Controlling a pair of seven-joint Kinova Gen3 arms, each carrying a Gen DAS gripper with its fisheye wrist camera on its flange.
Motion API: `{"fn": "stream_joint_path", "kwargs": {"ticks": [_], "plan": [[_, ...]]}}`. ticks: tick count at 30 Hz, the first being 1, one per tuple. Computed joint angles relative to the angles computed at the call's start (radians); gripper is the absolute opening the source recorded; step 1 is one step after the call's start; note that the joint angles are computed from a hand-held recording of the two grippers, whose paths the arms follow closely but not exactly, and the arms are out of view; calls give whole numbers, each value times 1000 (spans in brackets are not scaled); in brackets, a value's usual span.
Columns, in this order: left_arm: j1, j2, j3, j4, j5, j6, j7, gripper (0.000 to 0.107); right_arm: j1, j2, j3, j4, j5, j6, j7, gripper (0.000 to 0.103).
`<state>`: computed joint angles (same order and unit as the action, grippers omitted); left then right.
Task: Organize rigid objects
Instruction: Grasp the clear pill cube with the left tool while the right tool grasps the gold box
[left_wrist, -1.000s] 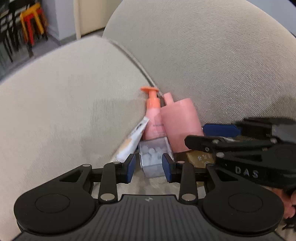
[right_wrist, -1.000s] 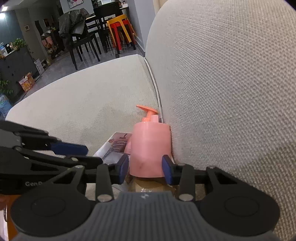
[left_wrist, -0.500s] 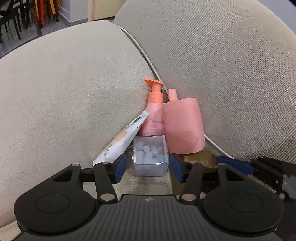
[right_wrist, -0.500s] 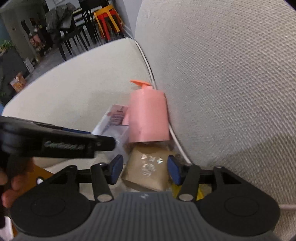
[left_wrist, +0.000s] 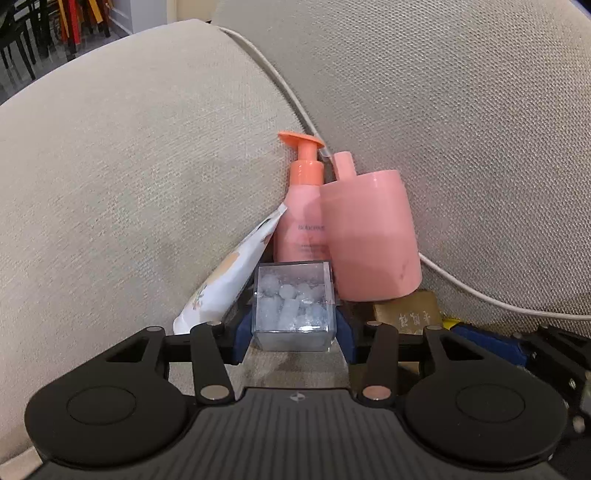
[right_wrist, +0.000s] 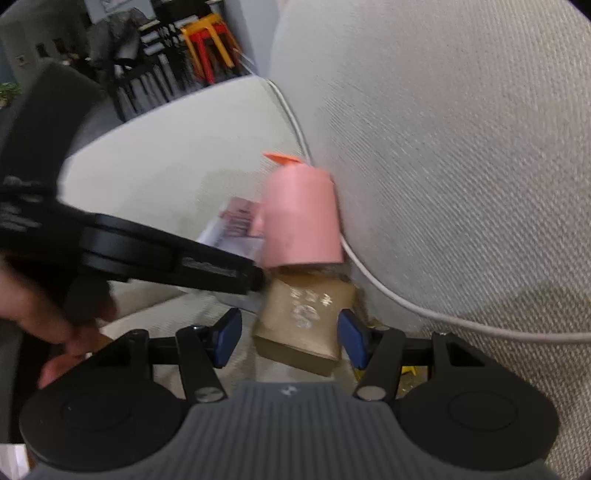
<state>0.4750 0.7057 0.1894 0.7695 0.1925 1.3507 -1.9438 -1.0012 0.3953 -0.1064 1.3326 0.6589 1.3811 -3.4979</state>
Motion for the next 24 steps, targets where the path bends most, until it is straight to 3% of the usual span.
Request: {"fn": "stream_joint_path", "kwargs": {"ticks": [5,11,24], "plan": [[2,-5,-22,-26,-29,62,41,53,23,-46,-2,92,-6,-95,-128,62],[1,7,-31,-48,-42,92,96,53,54,-8,-8,44,-37,-86,-68,70],[16,-19,-36,36,-67,6,153,53,62,6,12,32,-75,-82,-20,59]]}}
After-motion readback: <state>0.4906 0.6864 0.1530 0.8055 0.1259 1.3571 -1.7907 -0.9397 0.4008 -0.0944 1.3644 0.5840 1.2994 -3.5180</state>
